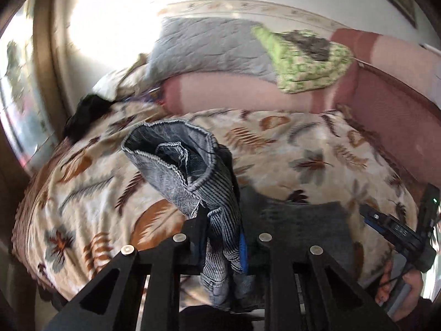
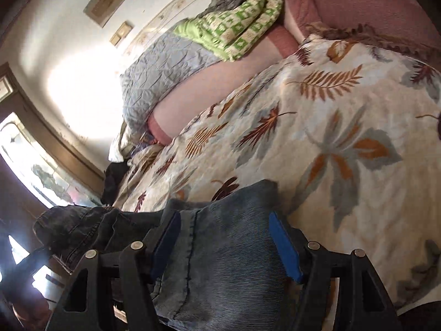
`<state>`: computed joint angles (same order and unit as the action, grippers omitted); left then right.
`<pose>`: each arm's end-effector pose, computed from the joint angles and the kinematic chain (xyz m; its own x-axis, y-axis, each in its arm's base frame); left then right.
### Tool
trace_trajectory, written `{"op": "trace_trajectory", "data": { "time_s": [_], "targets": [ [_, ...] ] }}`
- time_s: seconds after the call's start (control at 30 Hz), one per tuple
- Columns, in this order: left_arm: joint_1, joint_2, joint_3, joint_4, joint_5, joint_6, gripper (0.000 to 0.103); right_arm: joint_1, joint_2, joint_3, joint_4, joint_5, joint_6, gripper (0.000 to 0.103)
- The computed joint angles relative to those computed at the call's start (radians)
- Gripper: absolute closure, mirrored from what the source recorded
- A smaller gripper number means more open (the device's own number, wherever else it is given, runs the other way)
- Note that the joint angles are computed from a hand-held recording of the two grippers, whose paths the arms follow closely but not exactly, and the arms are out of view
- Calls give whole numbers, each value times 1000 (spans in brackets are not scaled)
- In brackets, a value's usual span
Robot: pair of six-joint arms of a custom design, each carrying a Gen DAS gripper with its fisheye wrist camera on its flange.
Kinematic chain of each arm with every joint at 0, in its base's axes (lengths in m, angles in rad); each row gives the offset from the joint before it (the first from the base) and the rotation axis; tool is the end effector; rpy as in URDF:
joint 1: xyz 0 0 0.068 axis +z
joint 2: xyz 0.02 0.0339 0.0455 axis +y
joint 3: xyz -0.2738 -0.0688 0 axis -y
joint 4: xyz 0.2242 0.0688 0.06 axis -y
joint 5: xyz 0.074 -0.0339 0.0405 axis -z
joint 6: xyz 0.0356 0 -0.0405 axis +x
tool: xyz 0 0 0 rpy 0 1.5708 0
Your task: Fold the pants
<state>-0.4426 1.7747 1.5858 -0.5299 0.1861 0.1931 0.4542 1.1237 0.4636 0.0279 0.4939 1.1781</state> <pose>0.3486 -0.1725 0.3267 -0.4791 0.4358 -0.7620 0.6508 0.7589 0.0249 0.1876 0.0728 0.2081 -0.2426 0.7868 -0.5675 0.4743 0.6065 0.6381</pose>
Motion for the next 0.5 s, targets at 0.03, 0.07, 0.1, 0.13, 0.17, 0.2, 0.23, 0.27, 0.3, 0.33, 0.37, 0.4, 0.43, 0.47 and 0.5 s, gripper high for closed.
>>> {"op": "trace_trajectory", "data": {
  "time_s": [0.03, 0.07, 0.1, 0.13, 0.17, 0.2, 0.23, 0.27, 0.3, 0.33, 0.37, 0.4, 0.43, 0.47, 0.5],
  "targets": [
    [-36, -11, -6, -7, 3, 9, 84, -7, -33, -15, -15, 5, 8, 33],
    [-67, -19, -12, -13, 4, 16, 84, -11, -68, -29, -33, 13, 19, 33],
    [-108, -30, -28, -15, 1, 25, 85, -15, -108, -44, -55, 24, 32, 33],
    [-144, -36, -44, -13, -3, 35, 85, -19, -151, -58, -82, 36, 45, 33],
    [-187, -37, -61, -10, -12, 50, 85, -24, -192, -70, -108, 50, 58, 33],
    [-228, -32, -77, -4, -25, 62, 85, -29, -247, -84, -146, 69, 79, 33],
    [-267, -21, -98, 8, -38, 71, 85, -35, -288, -95, -170, 80, 93, 33],
    [-307, 0, -109, 13, -50, 75, 85, -44, -334, -107, -198, 89, 110, 33],
    [-346, 36, -110, 5, -54, 86, 84, -55, -384, -119, -232, 97, 132, 33],
    [-379, 74, -110, 1, -63, 97, 82, -67, -424, -126, -266, 102, 148, 33],
    [-412, 114, -119, 11, -88, 107, 80, -76, -449, -128, -295, 108, 162, 33],
    [-438, 151, -127, 21, -115, 122, 80, -88, -470, -128, -326, 108, 172, 33],
    [-453, 176, -129, 18, -142, 124, 80, -103, -483, -126, -349, 101, 174, 33],
    [-457, 185, -134, 14, -149, 116, 79, -114, -492, -128, -359, 94, 174, 33],
    [-449, 167, -152, 22, -127, 115, 79, -123, -499, -129, -366, 86, 172, 33]
  ]
}}
